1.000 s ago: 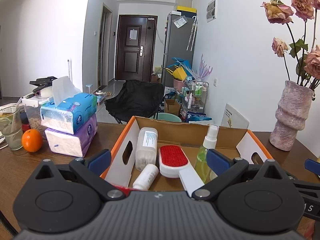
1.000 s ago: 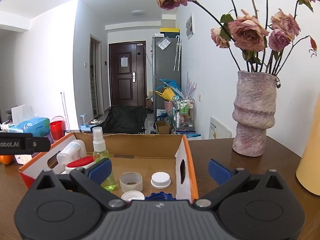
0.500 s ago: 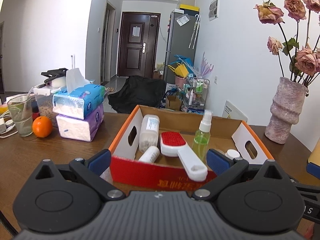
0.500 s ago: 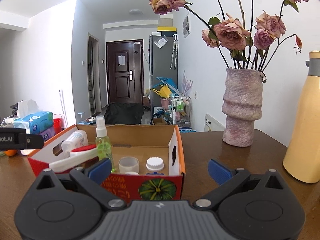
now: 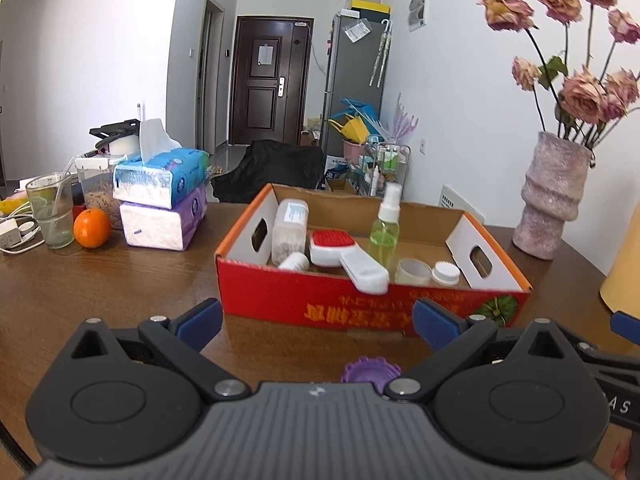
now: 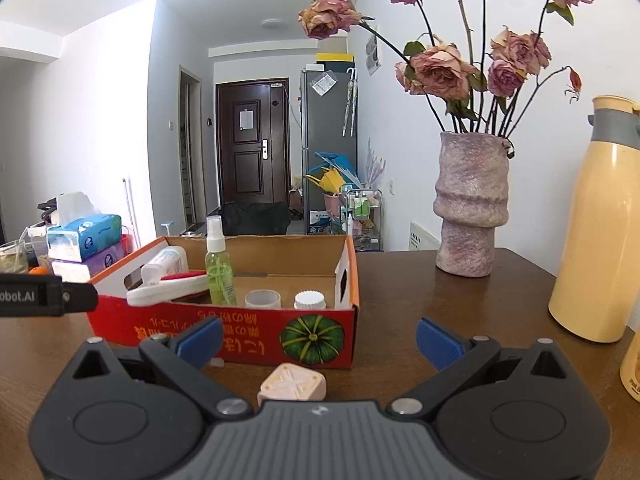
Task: Organize rigid objects
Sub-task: 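Move the left gripper toward the purple cap while the right gripper approaches the white plug cube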
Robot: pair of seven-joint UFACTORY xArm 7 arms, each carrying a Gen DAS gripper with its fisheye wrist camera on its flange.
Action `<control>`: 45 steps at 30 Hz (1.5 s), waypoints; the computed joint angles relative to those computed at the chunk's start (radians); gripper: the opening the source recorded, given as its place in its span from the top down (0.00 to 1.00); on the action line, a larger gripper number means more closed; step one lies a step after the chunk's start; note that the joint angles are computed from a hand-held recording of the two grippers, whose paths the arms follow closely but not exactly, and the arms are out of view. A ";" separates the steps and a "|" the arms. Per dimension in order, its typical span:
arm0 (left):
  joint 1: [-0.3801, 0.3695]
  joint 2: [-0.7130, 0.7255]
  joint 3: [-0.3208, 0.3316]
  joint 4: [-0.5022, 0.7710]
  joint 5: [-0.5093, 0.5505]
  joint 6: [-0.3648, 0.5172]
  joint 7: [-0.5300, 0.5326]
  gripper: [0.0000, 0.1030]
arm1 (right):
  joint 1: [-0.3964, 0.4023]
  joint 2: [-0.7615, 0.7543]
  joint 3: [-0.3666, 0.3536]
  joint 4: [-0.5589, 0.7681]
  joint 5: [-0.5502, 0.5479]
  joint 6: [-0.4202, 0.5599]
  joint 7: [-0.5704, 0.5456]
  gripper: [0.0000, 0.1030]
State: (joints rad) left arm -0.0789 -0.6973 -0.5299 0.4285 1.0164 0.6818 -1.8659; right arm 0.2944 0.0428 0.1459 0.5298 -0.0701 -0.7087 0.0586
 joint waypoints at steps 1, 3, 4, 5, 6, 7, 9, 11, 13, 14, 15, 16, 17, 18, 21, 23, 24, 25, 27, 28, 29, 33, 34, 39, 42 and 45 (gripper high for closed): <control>-0.006 -0.001 -0.005 -0.004 -0.001 -0.003 -0.004 0.00 | -0.003 -0.004 -0.002 -0.007 -0.008 0.001 0.005 0.00; -0.017 0.008 -0.017 -0.003 -0.013 0.007 -0.006 0.00 | -0.011 -0.012 -0.007 -0.021 -0.025 0.002 0.016 0.00; -0.023 0.015 -0.024 0.000 -0.021 0.016 -0.008 0.00 | -0.014 -0.016 -0.009 -0.029 -0.029 0.003 0.018 0.00; -0.030 0.020 -0.028 0.001 -0.026 0.022 -0.009 0.00 | -0.018 -0.019 -0.011 -0.035 -0.035 0.005 0.022 0.00; -0.037 0.026 -0.030 0.002 -0.032 0.027 -0.011 0.00 | -0.022 -0.022 -0.014 -0.040 -0.045 0.008 0.028 0.00; -0.043 0.032 -0.032 0.003 -0.037 0.032 -0.014 0.00 | -0.029 -0.024 -0.018 -0.044 -0.058 0.010 0.037 0.00; -0.056 0.042 -0.036 0.002 -0.042 0.040 -0.023 0.00 | -0.038 -0.032 -0.023 -0.057 -0.077 0.011 0.049 0.00; -0.069 0.056 -0.039 0.007 -0.049 0.054 -0.029 0.00 | -0.049 -0.036 -0.030 -0.065 -0.107 0.015 0.067 0.00; -0.082 0.070 -0.039 0.011 -0.053 0.064 -0.038 0.00 | -0.061 -0.038 -0.036 -0.071 -0.140 0.020 0.085 0.00; -0.089 0.077 -0.037 0.011 -0.054 0.066 -0.043 0.00 | -0.066 -0.039 -0.039 -0.073 -0.151 0.024 0.092 0.00; -0.097 0.083 -0.034 0.011 -0.054 0.065 -0.047 0.00 | -0.072 -0.040 -0.042 -0.075 -0.165 0.027 0.100 0.00; -0.103 0.090 -0.034 0.011 -0.053 0.066 -0.053 0.00 | -0.079 -0.041 -0.047 -0.075 -0.185 0.030 0.113 0.00; -0.109 0.101 -0.034 0.015 -0.054 0.072 -0.055 0.00 | -0.086 -0.041 -0.051 -0.076 -0.205 0.031 0.125 0.00; -0.114 0.113 -0.035 0.021 -0.054 0.081 -0.056 0.00 | -0.092 -0.041 -0.055 -0.077 -0.223 0.033 0.135 0.00; -0.132 0.155 -0.028 0.038 -0.048 0.102 -0.067 0.00 | -0.113 -0.039 -0.065 -0.076 -0.268 0.037 0.160 0.00; -0.143 0.182 -0.013 0.046 -0.038 0.102 -0.079 0.00 | -0.126 -0.036 -0.071 -0.074 -0.295 0.041 0.176 0.00; -0.149 0.197 -0.005 0.051 -0.033 0.103 -0.084 0.00 | -0.133 -0.034 -0.075 -0.072 -0.309 0.042 0.185 0.00; -0.155 0.212 0.003 0.056 -0.028 0.104 -0.088 0.00 | -0.140 -0.032 -0.077 -0.069 -0.322 0.043 0.193 0.00; -0.167 0.240 0.023 0.066 -0.023 0.109 -0.092 0.00 | -0.152 -0.027 -0.081 -0.063 -0.345 0.047 0.205 0.00; -0.172 0.252 0.033 0.069 -0.018 0.109 -0.095 0.00 | -0.158 -0.023 -0.083 -0.058 -0.355 0.049 0.210 0.00; -0.178 0.262 0.043 0.073 -0.013 0.110 -0.099 0.00 | -0.164 -0.020 -0.084 -0.054 -0.364 0.052 0.214 0.00; -0.195 0.308 0.080 0.092 0.011 0.106 -0.115 0.00 | -0.184 -0.005 -0.087 -0.037 -0.398 0.059 0.227 0.00; -0.197 0.321 0.091 0.099 0.016 0.103 -0.119 0.00 | -0.189 0.000 -0.087 -0.030 -0.409 0.063 0.233 0.00; -0.207 0.381 0.134 0.133 0.048 0.097 -0.132 0.00 | -0.210 0.020 -0.086 -0.007 -0.442 0.076 0.249 0.00; -0.215 0.421 0.158 0.158 0.061 0.109 -0.137 0.00 | -0.221 0.030 -0.085 0.005 -0.451 0.078 0.255 0.00; -0.225 0.456 0.180 0.184 0.061 0.136 -0.141 0.00 | -0.229 0.040 -0.083 0.016 -0.452 0.080 0.265 0.00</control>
State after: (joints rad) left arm -0.3037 -0.2414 -0.3504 0.6129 1.0775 0.8175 -2.0071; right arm 0.0652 0.0824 0.0632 0.5456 -0.5222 -0.6284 0.3239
